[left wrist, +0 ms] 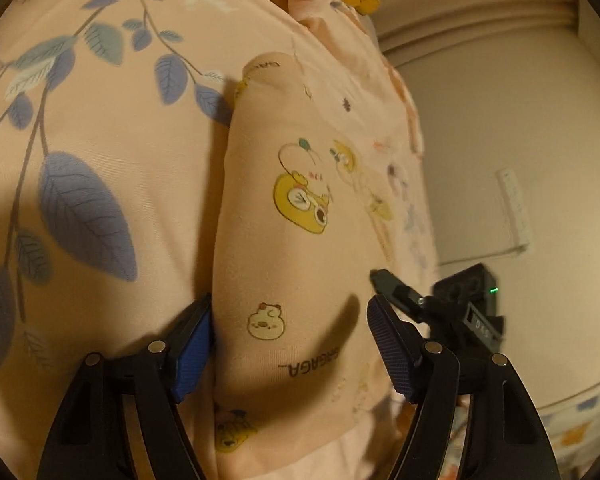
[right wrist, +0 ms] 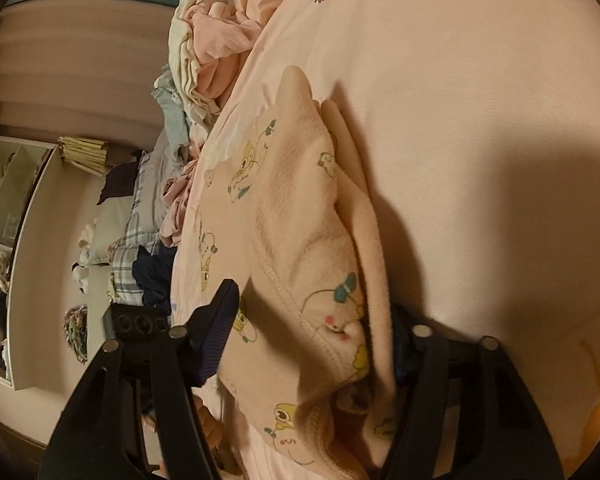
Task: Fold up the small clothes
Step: 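Grasp the folded shirt's end with the right tool and lift it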
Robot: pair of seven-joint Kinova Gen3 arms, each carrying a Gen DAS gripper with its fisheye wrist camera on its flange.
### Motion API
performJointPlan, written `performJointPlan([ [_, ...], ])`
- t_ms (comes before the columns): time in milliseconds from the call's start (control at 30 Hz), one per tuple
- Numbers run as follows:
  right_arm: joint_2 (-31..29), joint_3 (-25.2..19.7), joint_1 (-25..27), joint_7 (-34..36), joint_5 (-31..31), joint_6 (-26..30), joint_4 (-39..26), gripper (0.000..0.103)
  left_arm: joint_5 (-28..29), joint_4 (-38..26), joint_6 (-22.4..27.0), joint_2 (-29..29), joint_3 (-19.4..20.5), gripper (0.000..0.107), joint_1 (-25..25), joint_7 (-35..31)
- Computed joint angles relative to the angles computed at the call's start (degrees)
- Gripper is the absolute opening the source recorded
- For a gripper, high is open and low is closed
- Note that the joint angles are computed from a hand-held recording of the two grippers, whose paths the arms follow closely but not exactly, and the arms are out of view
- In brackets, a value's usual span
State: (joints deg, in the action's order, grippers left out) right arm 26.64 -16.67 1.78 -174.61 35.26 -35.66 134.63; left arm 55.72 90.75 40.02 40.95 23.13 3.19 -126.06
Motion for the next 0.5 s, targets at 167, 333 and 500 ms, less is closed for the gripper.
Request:
performJointPlan([
  [167,-0.7,1.6,-4.3,4.5,-4.6,4.8,-1.8,0.035,-7.7,1.8,-7.8,-4.3,-3.7,0.047,6.4,5.9],
  [333,0.2,1.0,-4.3,8.4,-8.8,4.5,-1.6,0.032,-16.0,3.5,-15.2,-6.6,-5.4,0.046,11.9,11.9],
  [500,-0.2,0.5,-4.4,10.4,-10.2,6.0,-2.0,0.032,-19.5,4.3,-16.9,-6.5,-2.5,0.046,10.0,14.3],
])
